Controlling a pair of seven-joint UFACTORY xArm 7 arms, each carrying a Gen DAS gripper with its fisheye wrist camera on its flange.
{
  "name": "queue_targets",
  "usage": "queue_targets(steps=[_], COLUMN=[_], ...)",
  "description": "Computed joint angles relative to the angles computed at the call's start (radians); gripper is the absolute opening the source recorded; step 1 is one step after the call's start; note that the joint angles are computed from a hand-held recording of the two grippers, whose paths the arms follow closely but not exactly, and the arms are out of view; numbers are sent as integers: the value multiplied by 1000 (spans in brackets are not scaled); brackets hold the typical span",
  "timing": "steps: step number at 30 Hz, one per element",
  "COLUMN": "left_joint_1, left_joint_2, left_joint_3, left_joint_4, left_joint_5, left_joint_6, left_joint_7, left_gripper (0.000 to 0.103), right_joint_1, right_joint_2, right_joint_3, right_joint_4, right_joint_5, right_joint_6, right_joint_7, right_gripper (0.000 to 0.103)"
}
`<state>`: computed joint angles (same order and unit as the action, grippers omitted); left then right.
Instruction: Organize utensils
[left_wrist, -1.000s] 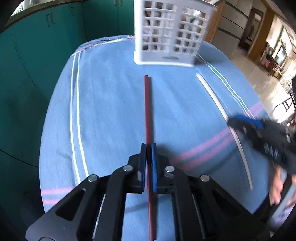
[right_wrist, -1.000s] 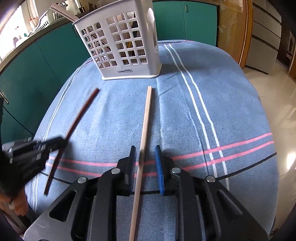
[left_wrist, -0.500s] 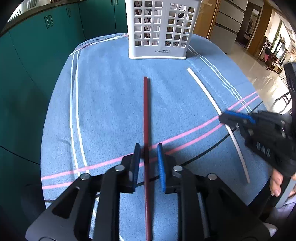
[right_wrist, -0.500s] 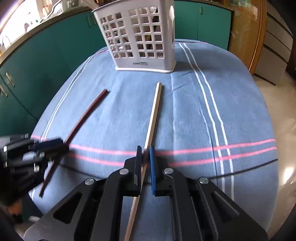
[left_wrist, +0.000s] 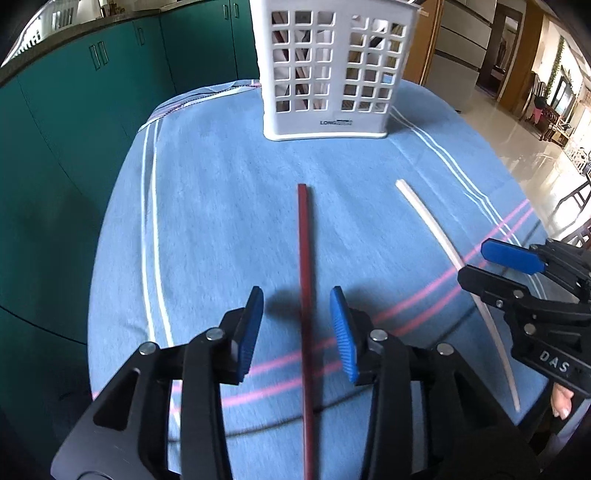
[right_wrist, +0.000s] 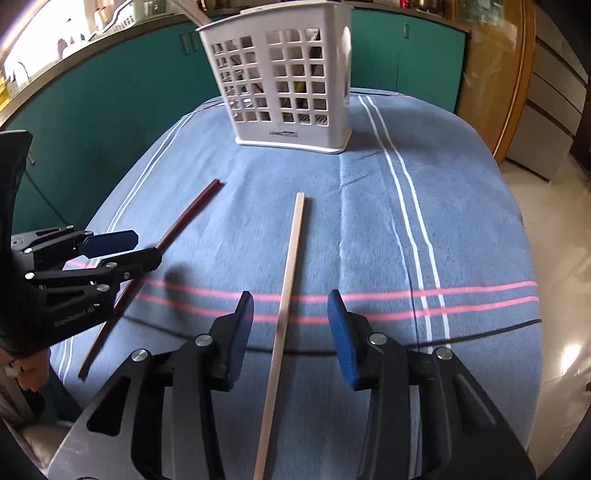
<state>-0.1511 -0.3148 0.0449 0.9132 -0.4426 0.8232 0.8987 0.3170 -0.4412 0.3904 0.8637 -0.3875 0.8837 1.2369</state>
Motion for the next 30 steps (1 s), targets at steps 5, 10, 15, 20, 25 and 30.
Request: queue_targets(steps=[5,10,15,20,25,30], left_joint_1=[-6,-6,-2,26,34,35], left_joint_2=[65,128,153,161,171,191], left_joint_3=[-20,-53,-55,-49,-48,-60], left_joint_4=[55,103,120,129,139,156], left_joint_5=[1,40,40,69,68,88], left_joint_6=[-21,-64,-80,-88,-86,-98], left_joint_7=[-35,-79,-85,-129,-124,-143], left_gripper=[38,42,49,49,49,49], right_joint_1=[-19,-30,-18,-9,-14,-10], right_joint_2=[60,117,163,138,144,180], right_joint_3=[-15,-32,-48,-67,-69,-74], right_joint_4=[39,86,127,101,105,136], right_joint_5=[-20,-65,-111,-121,-120,-131], right_joint_6=[6,31,75,71,70,79], right_joint_7=[-4,-8,-6,-1,-13,-18], right_gripper=[42,42,42,42,45,47])
